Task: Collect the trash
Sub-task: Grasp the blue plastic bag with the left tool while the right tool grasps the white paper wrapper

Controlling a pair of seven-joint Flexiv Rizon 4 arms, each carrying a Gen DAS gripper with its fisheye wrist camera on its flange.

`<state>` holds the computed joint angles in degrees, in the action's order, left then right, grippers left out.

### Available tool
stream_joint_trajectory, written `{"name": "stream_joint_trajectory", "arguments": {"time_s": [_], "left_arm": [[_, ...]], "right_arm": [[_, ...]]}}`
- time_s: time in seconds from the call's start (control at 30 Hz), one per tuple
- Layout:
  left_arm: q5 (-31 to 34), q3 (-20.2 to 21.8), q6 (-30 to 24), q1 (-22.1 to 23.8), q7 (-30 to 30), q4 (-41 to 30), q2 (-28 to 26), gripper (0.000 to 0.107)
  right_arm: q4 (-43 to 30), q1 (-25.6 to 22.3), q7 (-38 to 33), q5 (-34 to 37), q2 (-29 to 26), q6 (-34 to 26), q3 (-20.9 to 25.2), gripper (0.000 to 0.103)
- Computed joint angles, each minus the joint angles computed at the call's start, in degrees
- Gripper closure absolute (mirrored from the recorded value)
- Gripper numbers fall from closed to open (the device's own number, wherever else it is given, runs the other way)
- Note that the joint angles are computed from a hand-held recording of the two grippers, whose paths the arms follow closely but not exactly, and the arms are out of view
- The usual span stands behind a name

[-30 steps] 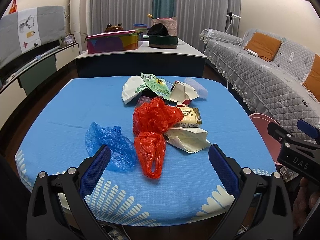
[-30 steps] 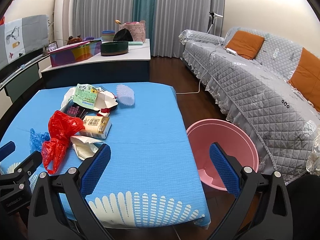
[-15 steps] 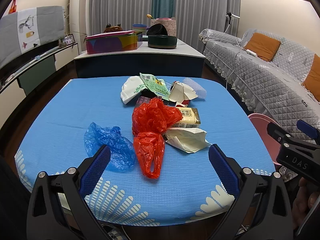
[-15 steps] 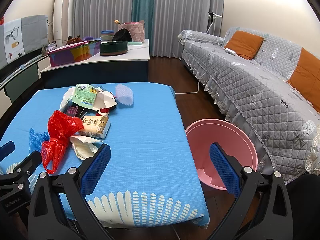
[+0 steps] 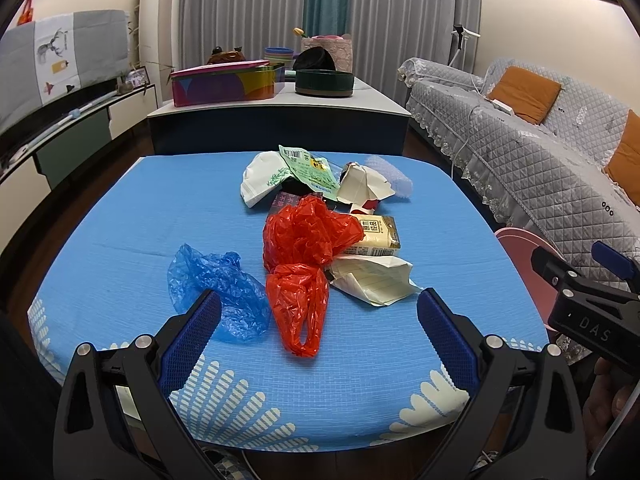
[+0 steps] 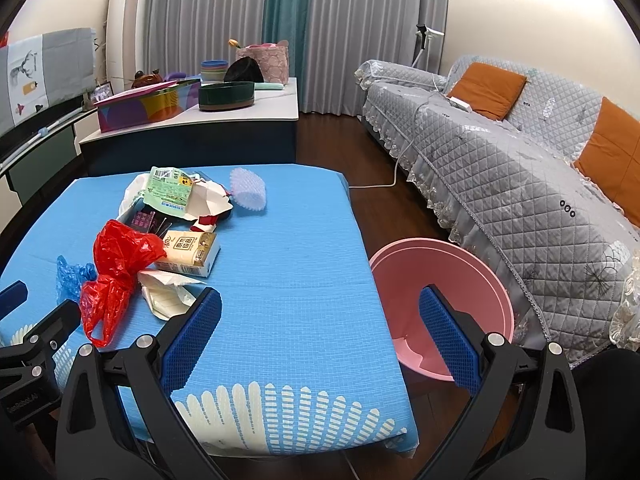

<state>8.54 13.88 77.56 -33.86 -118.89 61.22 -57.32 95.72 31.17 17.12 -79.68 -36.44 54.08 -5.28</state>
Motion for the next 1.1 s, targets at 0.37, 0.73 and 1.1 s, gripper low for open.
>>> {"name": "stream_joint_trajectory", "arguments": {"time_s": [0.37, 0.73, 1.1], "left_arm": [[0.07, -0.46, -0.14, 0.18, 0.36, 0.13, 0.10, 0.012], [1.89, 4.59, -2.42, -1.93, -6.10, -1.10, -0.22, 0.013], [7.59, 7.75, -8.21, -0.99, -19.91, -5.41, -1.33, 0.015]], "right_arm": [[-0.15, -0.26, 1.63, -1.53, -0.12, 1.02, -0.20, 0.010], [-1.82, -2.01, 5.48, -5.38, -1.35, 8.09, -0.28, 0.022], [-9.99, -1.80, -1.82, -0.79, -8.28, 18.31, -1.77, 0.042]]}}
